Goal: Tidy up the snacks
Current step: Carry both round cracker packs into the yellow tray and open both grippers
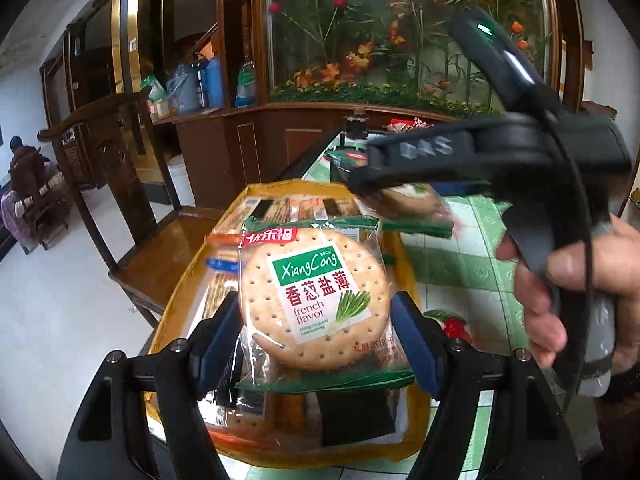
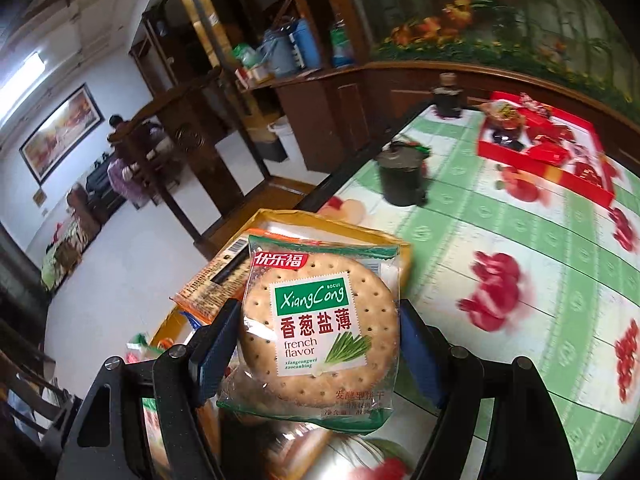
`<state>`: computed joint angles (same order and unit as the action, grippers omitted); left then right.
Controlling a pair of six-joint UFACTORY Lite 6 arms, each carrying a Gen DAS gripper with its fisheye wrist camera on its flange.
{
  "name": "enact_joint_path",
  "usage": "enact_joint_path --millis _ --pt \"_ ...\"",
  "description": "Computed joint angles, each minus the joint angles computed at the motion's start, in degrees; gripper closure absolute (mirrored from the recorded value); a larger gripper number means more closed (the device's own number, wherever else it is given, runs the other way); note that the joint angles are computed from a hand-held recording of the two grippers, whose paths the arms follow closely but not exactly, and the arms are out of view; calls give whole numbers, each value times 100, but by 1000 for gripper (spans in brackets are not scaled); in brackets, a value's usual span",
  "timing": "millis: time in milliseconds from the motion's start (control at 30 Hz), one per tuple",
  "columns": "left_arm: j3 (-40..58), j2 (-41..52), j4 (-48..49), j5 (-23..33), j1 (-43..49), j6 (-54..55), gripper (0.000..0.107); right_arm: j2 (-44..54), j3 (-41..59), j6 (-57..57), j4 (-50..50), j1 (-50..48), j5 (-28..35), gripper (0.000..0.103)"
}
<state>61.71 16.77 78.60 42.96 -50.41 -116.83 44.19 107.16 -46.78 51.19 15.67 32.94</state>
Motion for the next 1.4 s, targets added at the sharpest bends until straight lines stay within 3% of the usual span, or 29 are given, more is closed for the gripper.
enact_joint_path --millis 400,767,933,1033,1233,1400 --pt "-93 267 140 51 71 -249 32 1592 2166 1644 -1704 557 365 22" --pt "35 475 152 297 -51 -369 32 1591 2049 1661 -1769 669 131 22" --pt "217 631 100 469 -128 -343 32 1747 2331 2026 -2277 754 257 21" --pt "186 670 277 488 -129 -563 30 1573 2043 1898 -2156 742 155 21" --pt "107 687 495 424 -105 -722 15 1124 1391 1501 -1722 627 91 21" --pt "150 699 501 423 -176 -704 11 209 98 648 -965 527 -322 21"
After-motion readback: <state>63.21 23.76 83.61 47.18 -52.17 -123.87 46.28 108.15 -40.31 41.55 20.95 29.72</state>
